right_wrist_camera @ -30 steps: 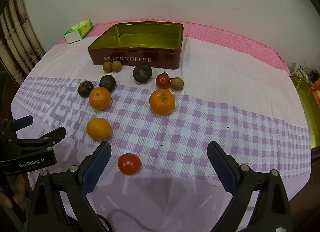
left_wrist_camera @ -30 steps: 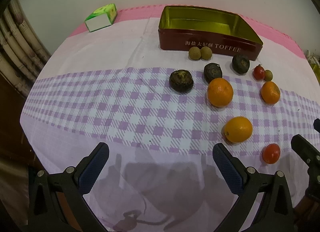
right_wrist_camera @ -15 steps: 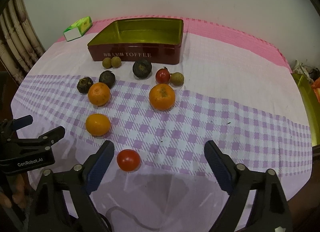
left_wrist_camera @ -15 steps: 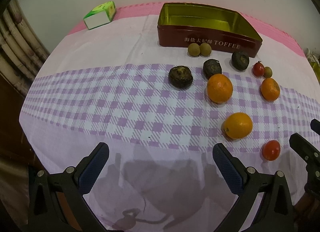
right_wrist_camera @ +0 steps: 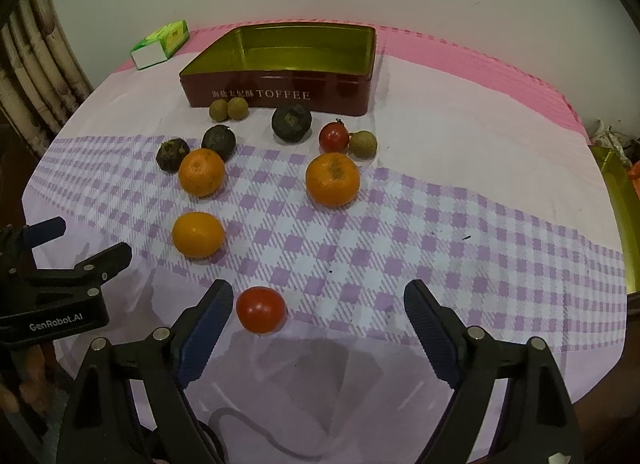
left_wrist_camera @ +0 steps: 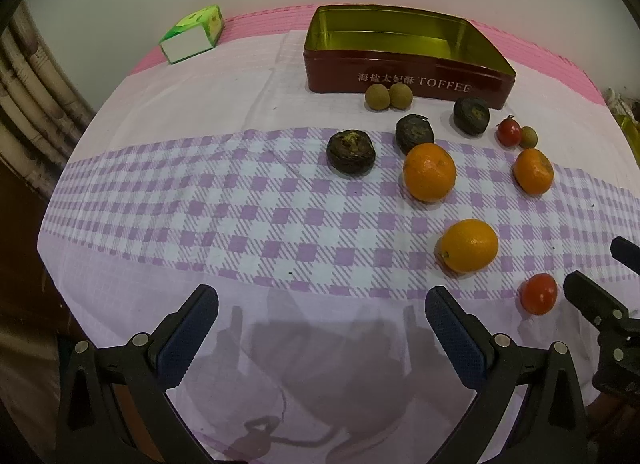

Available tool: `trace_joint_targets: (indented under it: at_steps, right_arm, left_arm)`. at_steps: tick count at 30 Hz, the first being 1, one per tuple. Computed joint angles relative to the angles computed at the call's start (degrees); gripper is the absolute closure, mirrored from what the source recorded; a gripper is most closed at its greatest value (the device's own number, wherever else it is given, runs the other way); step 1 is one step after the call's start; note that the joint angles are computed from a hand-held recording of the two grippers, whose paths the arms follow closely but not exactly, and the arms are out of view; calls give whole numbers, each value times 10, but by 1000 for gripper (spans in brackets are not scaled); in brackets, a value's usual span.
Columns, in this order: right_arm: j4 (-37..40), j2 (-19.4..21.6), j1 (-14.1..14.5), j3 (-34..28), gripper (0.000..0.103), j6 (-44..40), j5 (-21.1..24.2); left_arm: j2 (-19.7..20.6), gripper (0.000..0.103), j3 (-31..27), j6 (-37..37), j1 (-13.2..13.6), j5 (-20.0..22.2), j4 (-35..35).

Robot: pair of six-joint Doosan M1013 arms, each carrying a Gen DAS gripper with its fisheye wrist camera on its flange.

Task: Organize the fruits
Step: 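Move both tools toward the fruits in front of the tin box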

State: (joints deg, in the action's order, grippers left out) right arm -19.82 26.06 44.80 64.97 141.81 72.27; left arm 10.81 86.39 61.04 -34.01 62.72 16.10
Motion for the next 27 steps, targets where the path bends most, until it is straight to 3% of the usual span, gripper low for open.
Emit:
trace_joint_targets:
  at_steps: [25,27]
  right_arm:
    - [33,12,-4,-6,20,-36,5]
    - [37,13,-5,-7,22,-40,6]
  left_arm:
    - [1,2,3,9,1,1,-12]
    - [1,6,3,10,2,1,-14]
